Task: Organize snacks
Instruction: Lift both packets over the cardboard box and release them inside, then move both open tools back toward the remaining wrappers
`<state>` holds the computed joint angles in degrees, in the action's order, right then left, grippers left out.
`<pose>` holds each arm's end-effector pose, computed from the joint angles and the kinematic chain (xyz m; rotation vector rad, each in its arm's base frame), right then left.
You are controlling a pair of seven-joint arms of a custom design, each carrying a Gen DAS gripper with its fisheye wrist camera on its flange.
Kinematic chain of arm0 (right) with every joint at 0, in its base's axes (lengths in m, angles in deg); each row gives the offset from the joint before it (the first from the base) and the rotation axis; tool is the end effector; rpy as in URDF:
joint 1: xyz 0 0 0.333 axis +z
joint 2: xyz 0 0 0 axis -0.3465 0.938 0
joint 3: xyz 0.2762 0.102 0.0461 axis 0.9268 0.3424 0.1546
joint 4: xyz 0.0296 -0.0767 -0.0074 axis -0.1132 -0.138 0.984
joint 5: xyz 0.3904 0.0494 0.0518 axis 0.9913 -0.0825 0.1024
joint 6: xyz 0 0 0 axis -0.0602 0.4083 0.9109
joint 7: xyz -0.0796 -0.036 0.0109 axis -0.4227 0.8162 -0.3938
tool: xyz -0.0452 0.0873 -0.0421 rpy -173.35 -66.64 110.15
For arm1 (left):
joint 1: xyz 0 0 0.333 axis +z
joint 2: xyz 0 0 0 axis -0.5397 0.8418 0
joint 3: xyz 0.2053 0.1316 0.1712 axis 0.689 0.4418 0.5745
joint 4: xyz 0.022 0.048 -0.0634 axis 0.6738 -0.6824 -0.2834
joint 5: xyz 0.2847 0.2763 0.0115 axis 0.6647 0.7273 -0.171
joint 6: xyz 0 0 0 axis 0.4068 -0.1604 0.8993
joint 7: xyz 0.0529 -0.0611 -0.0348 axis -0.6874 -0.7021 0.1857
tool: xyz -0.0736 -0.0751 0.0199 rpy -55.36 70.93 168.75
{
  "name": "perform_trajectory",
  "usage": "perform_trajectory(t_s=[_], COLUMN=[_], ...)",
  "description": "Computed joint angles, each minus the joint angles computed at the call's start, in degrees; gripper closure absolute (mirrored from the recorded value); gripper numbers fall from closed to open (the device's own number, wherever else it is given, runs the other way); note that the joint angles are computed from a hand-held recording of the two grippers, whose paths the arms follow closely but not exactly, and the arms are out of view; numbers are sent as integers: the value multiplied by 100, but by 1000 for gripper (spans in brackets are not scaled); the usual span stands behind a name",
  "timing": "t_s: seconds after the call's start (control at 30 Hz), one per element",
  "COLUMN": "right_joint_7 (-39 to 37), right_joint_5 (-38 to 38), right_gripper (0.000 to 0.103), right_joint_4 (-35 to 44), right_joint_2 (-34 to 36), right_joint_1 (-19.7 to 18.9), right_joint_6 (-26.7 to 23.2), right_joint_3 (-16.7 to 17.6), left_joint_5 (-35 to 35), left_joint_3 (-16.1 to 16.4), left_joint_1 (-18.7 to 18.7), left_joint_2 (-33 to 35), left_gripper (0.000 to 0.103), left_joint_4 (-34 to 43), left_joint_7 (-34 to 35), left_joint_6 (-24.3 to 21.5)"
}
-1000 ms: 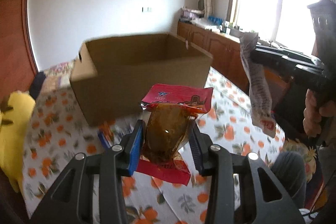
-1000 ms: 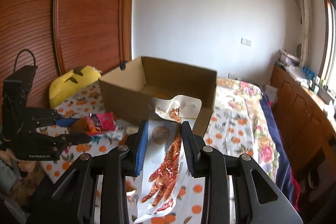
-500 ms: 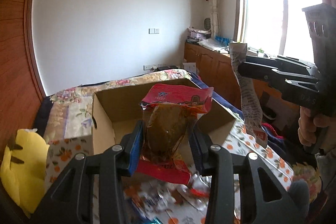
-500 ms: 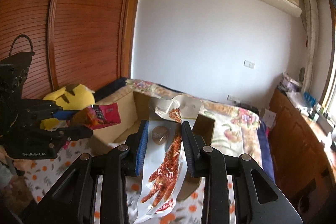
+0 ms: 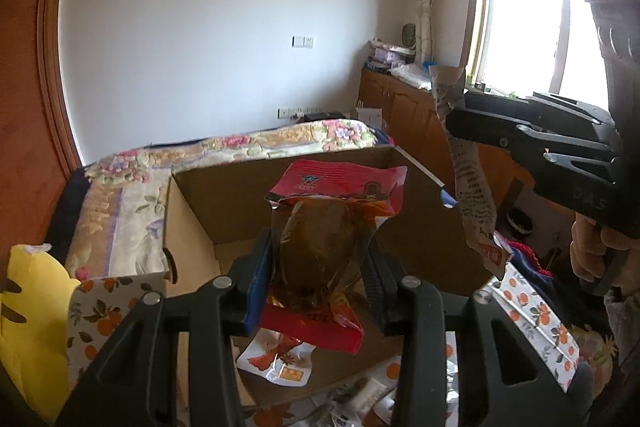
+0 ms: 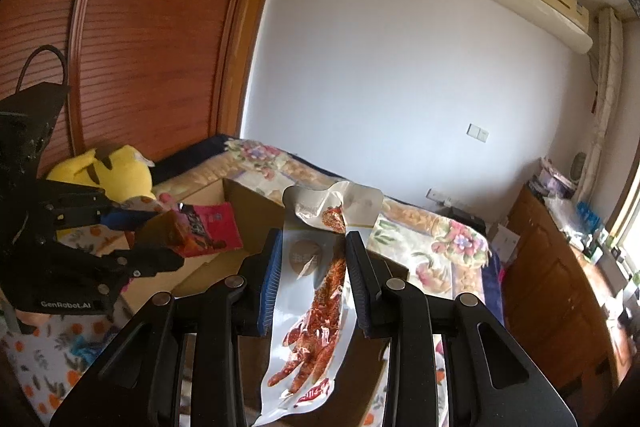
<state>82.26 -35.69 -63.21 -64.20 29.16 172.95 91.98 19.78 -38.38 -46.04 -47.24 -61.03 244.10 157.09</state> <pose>0.4272 0.5276 0.5174 -1.7031 1.5809 -1.2082 0.5605 -0.2984 0.4811 -0.8328 2.4711 -1.3821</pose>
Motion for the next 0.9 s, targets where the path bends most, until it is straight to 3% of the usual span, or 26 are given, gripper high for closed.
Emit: perform_trajectory(t_s=[0.27,0.43,0.67,0.9], right_joint_7=[127,128,184,546], right_joint_5=[276,516,936,1169], right_gripper=[72,72,70,65], right_joint_4=[-225,-290,-464,-743], right_joint_2=[146,242,311,200], right_joint_1=[-214,-282,-361,-391], right_joint_6=[351,484,851,1410], right_joint_3=[-92,-134,-146,-165], left_joint_5=[597,857,670,-13], left_joint_3=[-112,-213,-275,-116], left_joint_1=[24,58,143,146], left_joint_2=[422,492,334,-175], left_gripper=[61,53,48,48], left_joint_4=[131,92,-108,-661], left_joint_7=[-426,-597,-471,136], left_joint_6=[53,156,236,307])
